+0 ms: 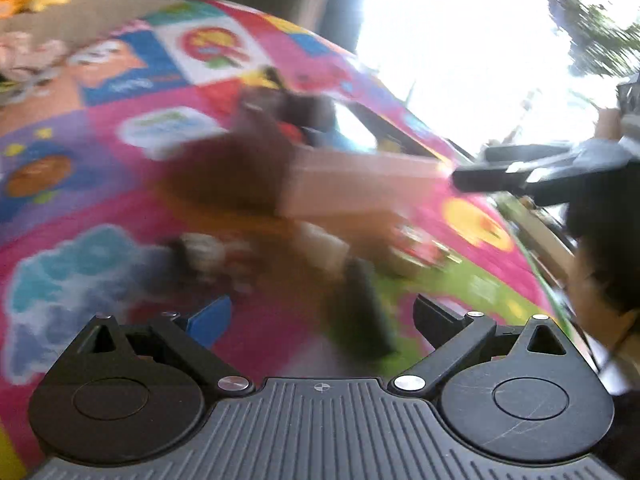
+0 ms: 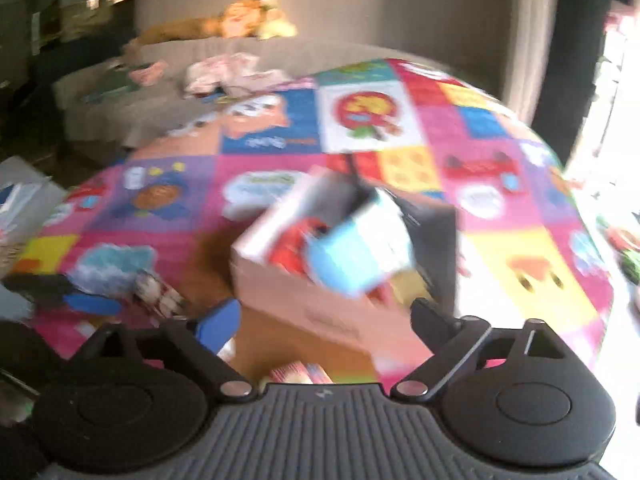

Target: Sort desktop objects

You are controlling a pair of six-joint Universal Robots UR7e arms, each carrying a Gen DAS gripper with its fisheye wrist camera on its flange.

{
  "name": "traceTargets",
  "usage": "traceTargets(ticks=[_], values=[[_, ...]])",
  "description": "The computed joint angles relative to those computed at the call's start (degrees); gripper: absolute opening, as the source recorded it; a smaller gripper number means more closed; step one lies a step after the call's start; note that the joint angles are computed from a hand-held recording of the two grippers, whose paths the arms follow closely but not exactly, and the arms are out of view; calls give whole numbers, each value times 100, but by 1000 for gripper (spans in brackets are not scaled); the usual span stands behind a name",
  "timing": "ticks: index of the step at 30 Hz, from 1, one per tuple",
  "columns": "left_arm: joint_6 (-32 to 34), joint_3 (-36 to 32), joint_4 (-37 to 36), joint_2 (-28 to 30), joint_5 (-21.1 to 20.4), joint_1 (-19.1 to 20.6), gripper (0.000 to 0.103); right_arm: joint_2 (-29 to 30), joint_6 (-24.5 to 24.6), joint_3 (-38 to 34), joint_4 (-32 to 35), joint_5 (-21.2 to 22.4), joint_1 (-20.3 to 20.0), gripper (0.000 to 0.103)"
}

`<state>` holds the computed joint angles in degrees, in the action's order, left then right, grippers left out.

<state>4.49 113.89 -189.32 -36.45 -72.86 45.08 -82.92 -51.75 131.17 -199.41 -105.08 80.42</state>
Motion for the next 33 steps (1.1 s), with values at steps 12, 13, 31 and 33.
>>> traceTargets(ticks=[12, 13, 31, 33], values=[[423, -393, 927, 490, 1303, -673, 100, 4, 947, 941, -885, 911, -1370, 103], [541, -379, 879, 513, 1668, -726, 100, -40, 1100, 974, -783, 1039, -1467, 103], [-680, -352, 1200, 126, 1489, -511, 101, 112, 1163, 1196, -1308, 1507, -1633, 103], [-779, -489, 1294, 194, 1321, -451, 101, 115, 1110, 1209, -1307, 1523, -1629, 103]])
